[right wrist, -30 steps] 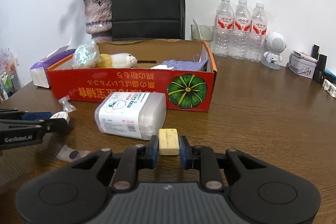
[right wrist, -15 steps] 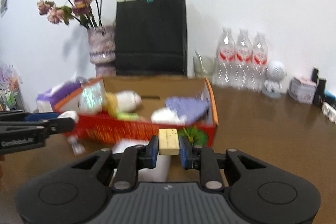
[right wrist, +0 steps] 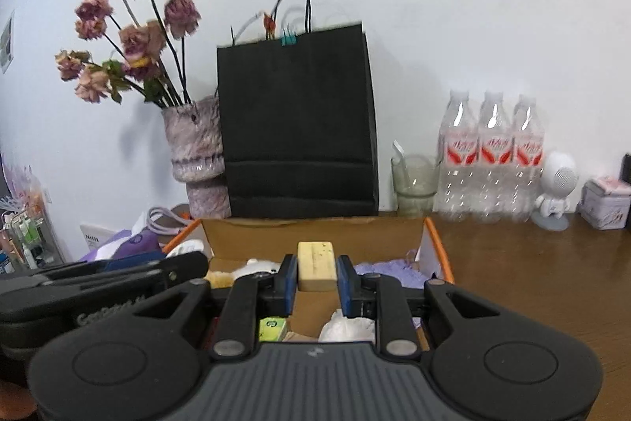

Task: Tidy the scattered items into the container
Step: 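Carry the tin and soap bar into the box and open both tools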

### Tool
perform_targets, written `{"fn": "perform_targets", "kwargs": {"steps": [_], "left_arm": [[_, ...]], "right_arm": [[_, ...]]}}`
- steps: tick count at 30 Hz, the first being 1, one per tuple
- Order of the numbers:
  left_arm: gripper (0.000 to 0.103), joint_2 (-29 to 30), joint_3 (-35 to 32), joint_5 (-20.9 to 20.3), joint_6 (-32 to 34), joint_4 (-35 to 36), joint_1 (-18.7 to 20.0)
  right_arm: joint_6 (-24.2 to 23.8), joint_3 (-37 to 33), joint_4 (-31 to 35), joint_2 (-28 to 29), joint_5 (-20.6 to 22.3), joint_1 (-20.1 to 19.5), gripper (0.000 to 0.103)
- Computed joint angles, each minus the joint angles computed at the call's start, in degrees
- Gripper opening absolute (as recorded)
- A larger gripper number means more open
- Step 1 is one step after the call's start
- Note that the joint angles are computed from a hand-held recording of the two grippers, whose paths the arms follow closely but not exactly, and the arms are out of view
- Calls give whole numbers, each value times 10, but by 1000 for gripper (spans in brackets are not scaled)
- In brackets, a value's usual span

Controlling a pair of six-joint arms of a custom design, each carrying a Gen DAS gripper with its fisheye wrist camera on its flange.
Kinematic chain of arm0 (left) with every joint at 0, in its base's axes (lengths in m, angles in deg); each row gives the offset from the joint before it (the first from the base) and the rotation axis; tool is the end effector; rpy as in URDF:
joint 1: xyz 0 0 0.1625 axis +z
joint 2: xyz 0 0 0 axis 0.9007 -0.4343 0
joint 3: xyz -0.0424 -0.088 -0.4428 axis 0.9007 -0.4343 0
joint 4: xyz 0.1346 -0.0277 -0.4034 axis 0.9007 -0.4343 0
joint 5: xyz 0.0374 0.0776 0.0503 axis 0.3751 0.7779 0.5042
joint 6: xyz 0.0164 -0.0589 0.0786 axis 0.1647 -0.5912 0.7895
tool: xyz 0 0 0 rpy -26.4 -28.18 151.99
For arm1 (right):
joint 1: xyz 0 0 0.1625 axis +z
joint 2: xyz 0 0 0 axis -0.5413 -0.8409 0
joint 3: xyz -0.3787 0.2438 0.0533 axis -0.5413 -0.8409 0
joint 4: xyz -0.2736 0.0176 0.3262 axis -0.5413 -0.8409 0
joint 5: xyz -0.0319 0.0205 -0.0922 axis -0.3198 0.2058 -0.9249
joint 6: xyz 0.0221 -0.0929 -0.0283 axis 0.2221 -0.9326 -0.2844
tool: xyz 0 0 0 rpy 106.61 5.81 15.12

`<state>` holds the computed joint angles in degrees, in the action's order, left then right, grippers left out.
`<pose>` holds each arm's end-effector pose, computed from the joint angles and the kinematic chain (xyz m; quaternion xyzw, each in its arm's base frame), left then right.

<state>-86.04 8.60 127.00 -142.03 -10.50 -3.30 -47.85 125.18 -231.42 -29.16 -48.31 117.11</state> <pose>-0.2563 -0.8358 -0.0219 0.2590 0.8165 -0.4787 0.1927 0.0426 -0.8040 0.2108 0.2040 -0.8040 0.4971 0.2548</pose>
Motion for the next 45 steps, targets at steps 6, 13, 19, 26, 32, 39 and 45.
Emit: {"fn": "perform_targets", "kwargs": {"steps": [6,13,19,26,32,39,45], "left_arm": [[40,73,-141,-14,11,78,5],[41,79,-146,-22,24,81,3],[103,43,-64,-111,54,-25,-9],[103,34,-53,-89,34,-11,-7],[103,34,-51,-89,34,-11,-8],[103,38,-62,-91,31,-2,-8],[103,39,-62,-95,30,-2,-9]], "right_arm": [[6,-30,46,15,-22,-7,20],[8,-34,50,18,-26,-10,20],[13,-53,20,31,-88,-1,103],[52,-35,41,8,-57,-11,103],[42,-34,37,9,-59,-8,103],[39,-34,35,9,-61,-7,103],[38,-33,32,9,-63,-6,103]]}}
